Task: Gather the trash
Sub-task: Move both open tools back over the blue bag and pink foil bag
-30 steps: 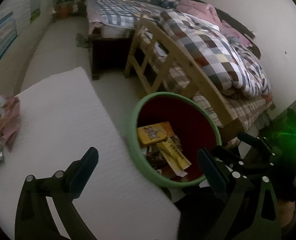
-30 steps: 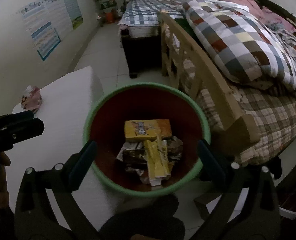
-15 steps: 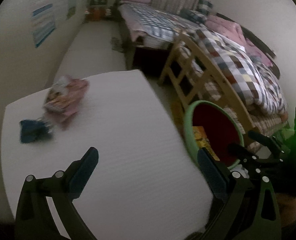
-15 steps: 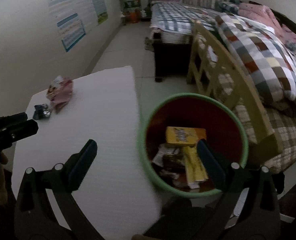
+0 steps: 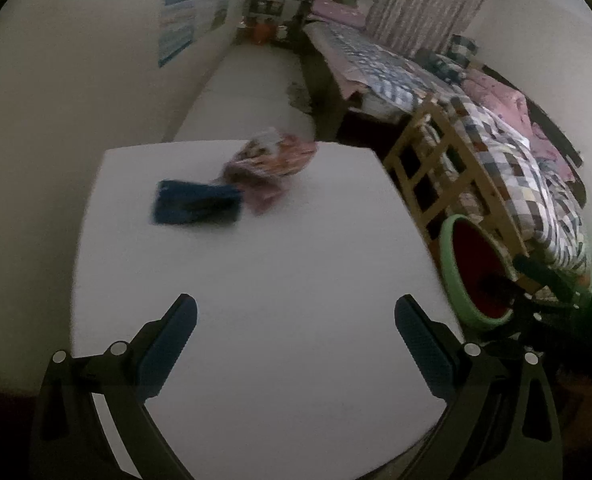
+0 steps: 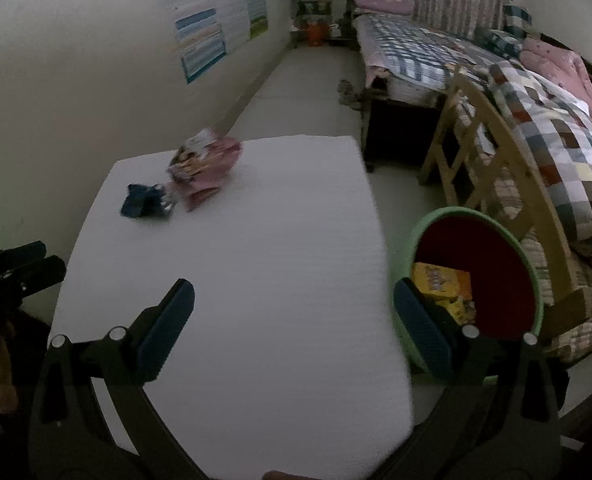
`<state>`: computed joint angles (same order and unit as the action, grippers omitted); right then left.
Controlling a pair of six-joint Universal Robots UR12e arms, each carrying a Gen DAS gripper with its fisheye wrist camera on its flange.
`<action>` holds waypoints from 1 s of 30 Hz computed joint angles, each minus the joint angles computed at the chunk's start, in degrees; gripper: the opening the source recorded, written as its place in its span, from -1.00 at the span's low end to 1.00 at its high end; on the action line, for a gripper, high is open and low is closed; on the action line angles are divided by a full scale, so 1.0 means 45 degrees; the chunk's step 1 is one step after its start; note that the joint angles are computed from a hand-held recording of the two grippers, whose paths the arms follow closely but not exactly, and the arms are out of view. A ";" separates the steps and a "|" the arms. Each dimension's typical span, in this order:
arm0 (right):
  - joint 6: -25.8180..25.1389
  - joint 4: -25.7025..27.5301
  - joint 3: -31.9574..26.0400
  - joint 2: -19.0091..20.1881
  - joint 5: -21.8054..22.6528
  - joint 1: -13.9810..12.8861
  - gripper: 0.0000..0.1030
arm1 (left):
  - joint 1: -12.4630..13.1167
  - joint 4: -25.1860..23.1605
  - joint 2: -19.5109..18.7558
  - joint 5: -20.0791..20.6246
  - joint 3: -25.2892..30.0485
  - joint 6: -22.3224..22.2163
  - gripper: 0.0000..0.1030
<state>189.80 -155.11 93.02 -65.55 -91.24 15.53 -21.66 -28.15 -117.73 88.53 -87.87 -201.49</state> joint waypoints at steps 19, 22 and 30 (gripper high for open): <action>0.1171 0.1491 -0.1963 0.1128 -0.0152 0.1203 0.90 | 0.0884 -0.0548 0.1623 0.1383 -0.1780 0.1235 0.84; 0.1461 0.1882 -0.2184 0.1171 -0.0457 0.1268 0.90 | 0.1014 -0.0421 0.1763 0.1079 -0.1956 0.1164 0.84; 0.1545 0.2067 -0.2096 0.0897 -0.0195 0.1154 0.90 | 0.1250 -0.0134 0.1703 0.0034 -0.2054 0.0269 0.84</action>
<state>196.75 -145.81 83.58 -61.51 -92.12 20.72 -16.04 -28.75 -110.07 88.69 -97.11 -200.28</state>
